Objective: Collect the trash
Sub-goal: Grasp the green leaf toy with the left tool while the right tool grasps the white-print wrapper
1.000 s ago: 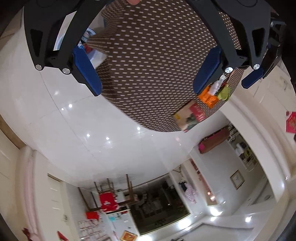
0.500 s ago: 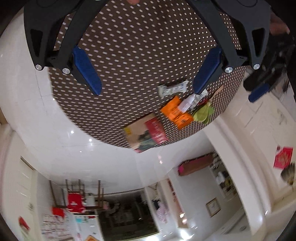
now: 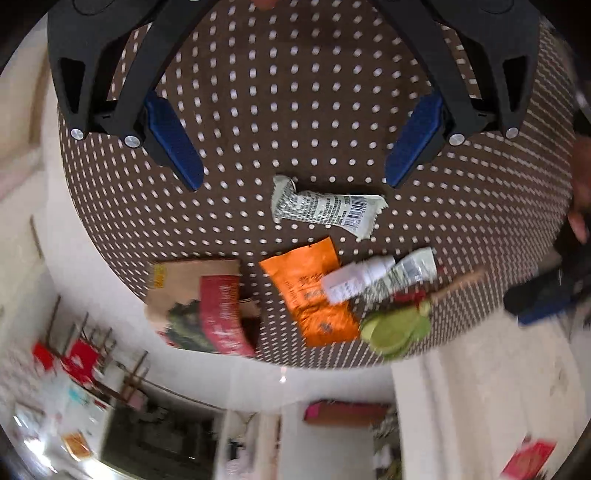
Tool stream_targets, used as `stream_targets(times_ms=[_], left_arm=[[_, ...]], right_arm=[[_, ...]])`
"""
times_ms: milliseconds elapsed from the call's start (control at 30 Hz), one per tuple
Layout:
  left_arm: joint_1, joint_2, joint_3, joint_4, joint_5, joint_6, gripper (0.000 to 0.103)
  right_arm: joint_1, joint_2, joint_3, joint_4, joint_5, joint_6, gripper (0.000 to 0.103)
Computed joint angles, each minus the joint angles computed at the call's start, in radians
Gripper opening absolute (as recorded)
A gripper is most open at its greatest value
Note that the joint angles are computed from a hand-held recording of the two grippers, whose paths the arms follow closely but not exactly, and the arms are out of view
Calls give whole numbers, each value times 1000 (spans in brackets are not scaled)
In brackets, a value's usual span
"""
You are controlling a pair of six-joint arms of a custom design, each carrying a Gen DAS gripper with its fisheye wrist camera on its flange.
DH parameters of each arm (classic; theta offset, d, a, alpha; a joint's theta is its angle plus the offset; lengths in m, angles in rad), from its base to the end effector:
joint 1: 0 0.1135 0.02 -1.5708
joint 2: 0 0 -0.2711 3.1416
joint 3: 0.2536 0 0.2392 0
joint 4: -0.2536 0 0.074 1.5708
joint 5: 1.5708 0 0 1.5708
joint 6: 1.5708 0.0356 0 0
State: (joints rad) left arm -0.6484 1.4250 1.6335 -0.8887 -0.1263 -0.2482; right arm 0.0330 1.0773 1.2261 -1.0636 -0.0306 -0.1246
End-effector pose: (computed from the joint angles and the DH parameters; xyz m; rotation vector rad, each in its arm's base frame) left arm 0.2257 -0.1653 0.4196 0.3834 2.2342 -0.3396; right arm 0.1784 0.0070 0.3591 -0.2085 2.4762 -0.0007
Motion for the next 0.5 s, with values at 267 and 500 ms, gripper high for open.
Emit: stream_targets(times_ms=[267,500], left_arm=[[89,148,65,-29,-30,59,96],[120,272,193,-72,-41,97,96]], right_arm=[[-44,117,-7,109,-125,-90,57],[-120,141,-16,154,-224,-114,40]])
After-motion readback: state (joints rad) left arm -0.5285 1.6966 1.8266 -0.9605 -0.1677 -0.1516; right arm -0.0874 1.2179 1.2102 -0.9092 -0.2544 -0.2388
